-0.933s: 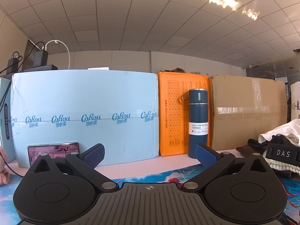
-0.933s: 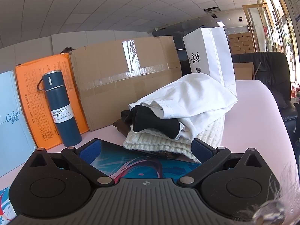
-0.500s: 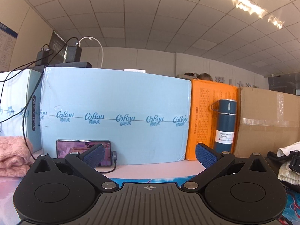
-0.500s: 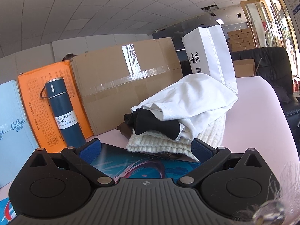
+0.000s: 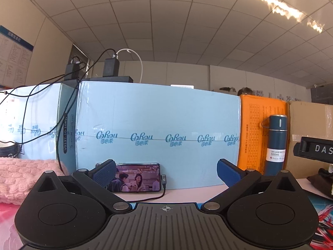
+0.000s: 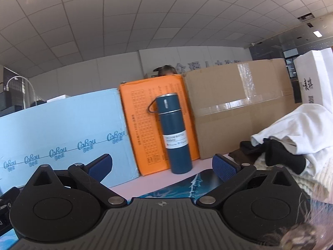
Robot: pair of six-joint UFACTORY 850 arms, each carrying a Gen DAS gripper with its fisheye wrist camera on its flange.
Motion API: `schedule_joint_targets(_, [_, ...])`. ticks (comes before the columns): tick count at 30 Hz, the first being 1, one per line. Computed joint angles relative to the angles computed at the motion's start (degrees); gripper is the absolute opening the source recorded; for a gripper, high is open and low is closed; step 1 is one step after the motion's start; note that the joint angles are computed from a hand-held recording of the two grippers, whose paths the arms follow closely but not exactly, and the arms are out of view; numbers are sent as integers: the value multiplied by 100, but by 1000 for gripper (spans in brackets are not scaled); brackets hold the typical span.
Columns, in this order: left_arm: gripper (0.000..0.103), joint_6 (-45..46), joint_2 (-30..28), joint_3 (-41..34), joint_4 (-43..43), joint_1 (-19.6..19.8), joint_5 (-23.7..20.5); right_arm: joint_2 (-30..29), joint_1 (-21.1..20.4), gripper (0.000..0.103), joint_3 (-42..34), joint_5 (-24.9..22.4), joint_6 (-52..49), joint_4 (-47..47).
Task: Fold clothes
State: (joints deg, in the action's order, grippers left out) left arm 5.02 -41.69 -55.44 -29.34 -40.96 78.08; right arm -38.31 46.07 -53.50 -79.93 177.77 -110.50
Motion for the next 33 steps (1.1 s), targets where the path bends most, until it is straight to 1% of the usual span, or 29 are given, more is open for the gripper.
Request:
schedule_joint_targets(2, [103,74,-42,-32,-150,0,128,-85,-66,103,-185,97,-174,-377])
schedule_joint_targets(3, [103,66,-42,-33,-186,8,120,-145,-93,103,-283,110,-202,-499])
schedule_joint_targets(6, [103,11,-3,-25,-263,36,-26,-315,-100,103,-408,-61,-47,-700])
schedule_joint_targets(8, [103,27,-7,-28,-301,27,-78,-335,-117,103,-365,-83,-83,-792])
schedule_joint_targets(11, [103,16,-27,3,-198,23,-16,-335,-143,103,-321,-81,-141,-699])
schedule_joint_targets(14, [103,17,-50,-6,-170,17,-46,-324,-119,103,-221,-54,-97,-718])
schedule_joint_targets(17, [103,74,-44,-18,-92,23,-161,-439,-39,103,-283,-196,-340,-673])
schedule_joint_targets(21, [103,49,-34,1,-19,26,-157,-491,76,103,-282,-354,-582,-675])
schedule_joint_targets(33, [103,137,-53,-27,92,16,-164,-545,66,103,-335,-371,-637,-652])
